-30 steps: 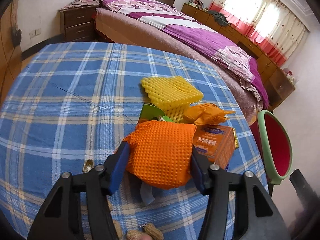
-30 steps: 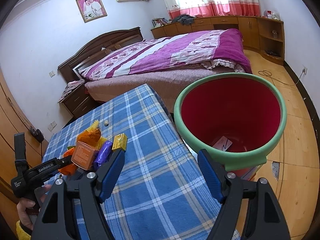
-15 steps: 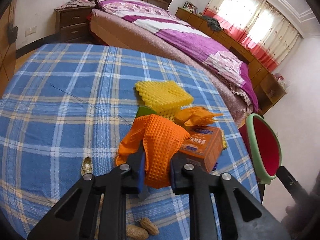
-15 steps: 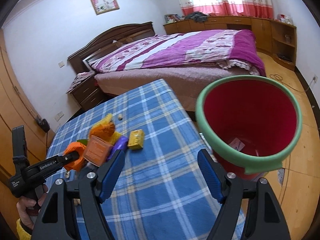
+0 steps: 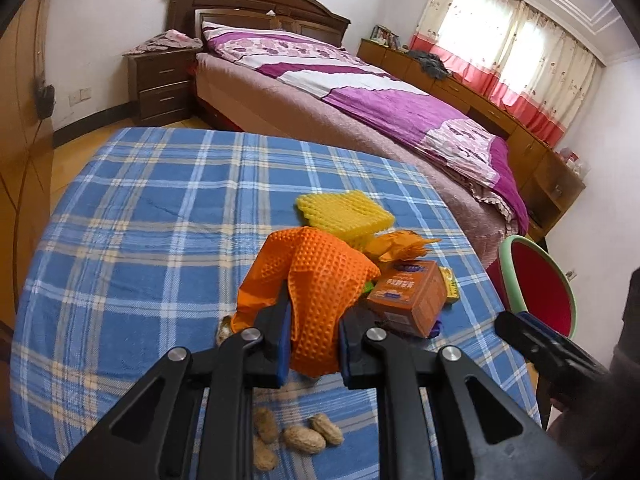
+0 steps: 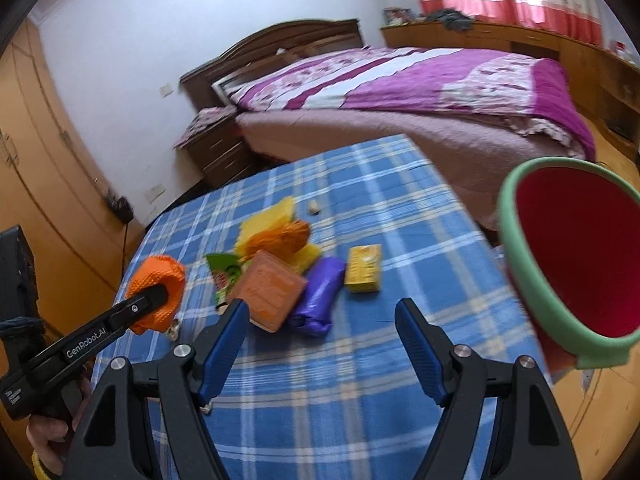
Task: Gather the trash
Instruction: 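Grasp the orange box with the right tool and lift it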
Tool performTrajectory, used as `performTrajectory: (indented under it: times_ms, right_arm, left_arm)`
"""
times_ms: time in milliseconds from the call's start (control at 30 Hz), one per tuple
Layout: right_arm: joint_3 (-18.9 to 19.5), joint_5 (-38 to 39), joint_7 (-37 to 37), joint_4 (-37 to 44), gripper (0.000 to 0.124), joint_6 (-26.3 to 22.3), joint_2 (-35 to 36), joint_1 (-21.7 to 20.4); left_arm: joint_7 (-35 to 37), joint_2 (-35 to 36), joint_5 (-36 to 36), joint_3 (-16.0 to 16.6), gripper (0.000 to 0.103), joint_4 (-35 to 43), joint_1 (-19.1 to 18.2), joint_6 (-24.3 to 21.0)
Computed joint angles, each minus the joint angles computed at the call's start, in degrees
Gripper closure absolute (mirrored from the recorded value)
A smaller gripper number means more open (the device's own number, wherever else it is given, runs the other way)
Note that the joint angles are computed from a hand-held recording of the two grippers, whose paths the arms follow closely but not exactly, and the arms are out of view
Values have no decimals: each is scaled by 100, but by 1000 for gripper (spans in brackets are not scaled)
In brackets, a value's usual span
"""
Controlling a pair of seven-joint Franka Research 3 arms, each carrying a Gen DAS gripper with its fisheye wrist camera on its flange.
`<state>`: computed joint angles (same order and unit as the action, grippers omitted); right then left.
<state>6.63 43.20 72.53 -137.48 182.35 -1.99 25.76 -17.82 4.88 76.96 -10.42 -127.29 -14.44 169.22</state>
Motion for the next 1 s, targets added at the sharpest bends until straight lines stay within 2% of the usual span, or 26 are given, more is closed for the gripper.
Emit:
performTrajectory:
  times_ms: [267, 433, 567, 700, 767, 833, 900, 1000]
  right_arm:
    - [214, -156, -148, 548, 41, -327, 488, -129]
    - [110, -1223, 543, 721, 38, -375, 733, -81]
    - [-167, -2294, 1398, 849, 38, -450, 929, 95]
    - [-123, -2557, 1616, 899, 38, -423, 1042, 6]
    - [-168, -2708, 1762, 903, 43, -390, 1077, 21]
    - [-66, -2672, 1718, 907, 59, -378, 1093, -85]
    - [-113, -2776, 1797, 873, 66, -348, 1079, -57]
    - [204, -2440, 1486, 767, 67, -246, 989, -336]
  left_arm:
    - [-365, -176, 322, -29, 85, -178, 56, -140]
    - [-508, -182, 394, -43, 85, -217, 124, -96]
    - [-524, -161, 397, -44, 85, -222, 145, -55]
    - [-536, -158, 409, -44, 85, -223, 151, -54]
    - [-557, -148, 419, -40, 85, -223, 156, -47]
    - [-555, -139, 403, -41, 85, -226, 154, -46]
    - [-557, -132, 401, -44, 85, -224, 147, -42]
    - [-537, -143, 394, -52, 85, -221, 130, -58]
